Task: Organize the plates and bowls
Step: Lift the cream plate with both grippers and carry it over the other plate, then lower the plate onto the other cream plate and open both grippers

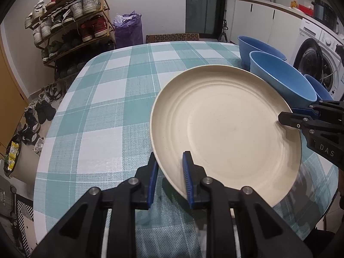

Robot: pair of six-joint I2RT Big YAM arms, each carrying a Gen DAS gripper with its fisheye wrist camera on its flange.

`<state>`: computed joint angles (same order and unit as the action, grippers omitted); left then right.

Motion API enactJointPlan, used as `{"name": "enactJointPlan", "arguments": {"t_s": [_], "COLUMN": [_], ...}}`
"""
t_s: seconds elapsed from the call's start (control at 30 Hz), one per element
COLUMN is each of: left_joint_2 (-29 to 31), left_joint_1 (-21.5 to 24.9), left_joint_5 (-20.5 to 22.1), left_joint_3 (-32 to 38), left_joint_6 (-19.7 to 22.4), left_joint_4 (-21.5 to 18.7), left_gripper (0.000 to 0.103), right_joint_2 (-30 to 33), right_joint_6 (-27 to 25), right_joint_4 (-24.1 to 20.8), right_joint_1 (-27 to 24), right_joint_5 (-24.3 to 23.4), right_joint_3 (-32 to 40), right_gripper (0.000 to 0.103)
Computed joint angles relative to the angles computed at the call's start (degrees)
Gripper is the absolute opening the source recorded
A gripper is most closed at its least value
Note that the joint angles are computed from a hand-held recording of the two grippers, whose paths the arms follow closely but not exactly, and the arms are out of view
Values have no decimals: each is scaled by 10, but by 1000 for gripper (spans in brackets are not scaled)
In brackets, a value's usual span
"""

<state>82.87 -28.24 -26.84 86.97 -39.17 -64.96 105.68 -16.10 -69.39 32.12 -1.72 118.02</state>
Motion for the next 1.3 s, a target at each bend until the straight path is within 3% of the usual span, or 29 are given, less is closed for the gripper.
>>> {"name": "enactJointPlan", "arguments": {"t_s": [0.9, 1.3], "left_joint_2": [27, 25], "left_joint_1": [-12, -11], "left_joint_5": [-42, -35], "left_joint_3": [16, 11], "left_joint_6": [44, 49], "left_joint_4": [-22, -12], "left_gripper": [27, 35], "right_joint_2": [3, 3], "right_joint_6": [-22, -24], "right_joint_4": [28, 22], "right_joint_1": [12, 12], "right_joint_5": [56, 49], "right_joint_3": [-28, -29], "right_gripper": [18, 22]}}
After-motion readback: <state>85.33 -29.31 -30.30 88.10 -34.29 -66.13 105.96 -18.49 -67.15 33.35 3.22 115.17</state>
